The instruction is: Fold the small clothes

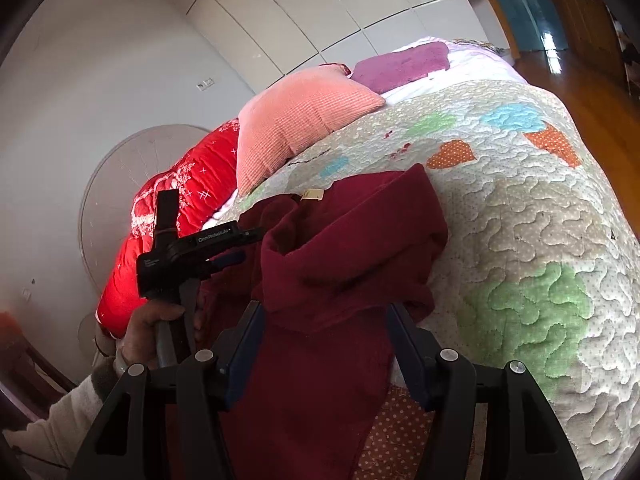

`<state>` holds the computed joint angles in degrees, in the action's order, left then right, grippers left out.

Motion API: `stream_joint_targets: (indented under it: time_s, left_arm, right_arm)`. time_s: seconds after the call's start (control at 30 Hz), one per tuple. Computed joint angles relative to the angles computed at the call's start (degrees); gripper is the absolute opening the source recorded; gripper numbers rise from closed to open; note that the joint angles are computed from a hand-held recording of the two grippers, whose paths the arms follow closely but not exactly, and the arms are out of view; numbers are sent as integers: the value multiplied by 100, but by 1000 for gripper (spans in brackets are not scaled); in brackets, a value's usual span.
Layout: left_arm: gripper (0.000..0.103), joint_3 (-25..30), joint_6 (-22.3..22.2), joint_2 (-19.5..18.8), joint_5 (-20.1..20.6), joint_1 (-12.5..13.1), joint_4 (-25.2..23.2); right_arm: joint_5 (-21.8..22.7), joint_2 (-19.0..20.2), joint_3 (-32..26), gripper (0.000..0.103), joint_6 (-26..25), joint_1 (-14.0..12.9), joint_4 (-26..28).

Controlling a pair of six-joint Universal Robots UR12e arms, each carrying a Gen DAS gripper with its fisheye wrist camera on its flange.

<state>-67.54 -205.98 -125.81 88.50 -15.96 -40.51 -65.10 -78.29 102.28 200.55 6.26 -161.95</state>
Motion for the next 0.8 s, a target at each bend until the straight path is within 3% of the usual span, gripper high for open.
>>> stream_joint_targets:
  time_s: [0.07,0.13,0.17,0.3,0.43,0.57,0.73,0.8]
  left_arm:
    - [34,88,47,-40,196,-41,-36]
    - [13,30,39,3,-302,27,139]
    - [13,15,55,26,-425,40,160]
    - [13,59,322,59,-208,4,-88]
    - [13,-42,-110,70,-850,115,-95]
    - [28,58,-284,-42,-962,95,-48]
    - [29,212,-365,-149,-953,76,-7]
    - [22,186,-302,-126,-870,71,-12]
  right_arm:
    - [-36,-2,2,60,52,-17,0]
    - [-45,-12,2,60,96,-22,-16]
    - [-63,-21,0,60,98,-17,-19]
    - [-17,-34,11,60,130,-8,-102]
    - [25,-35,7,60,70,21,-56]
    - [28,-25,-19,61,31,34,47]
    - [-52,-63,7,61,122,18,53]
    - [-62,-76,15,61,123,14,51]
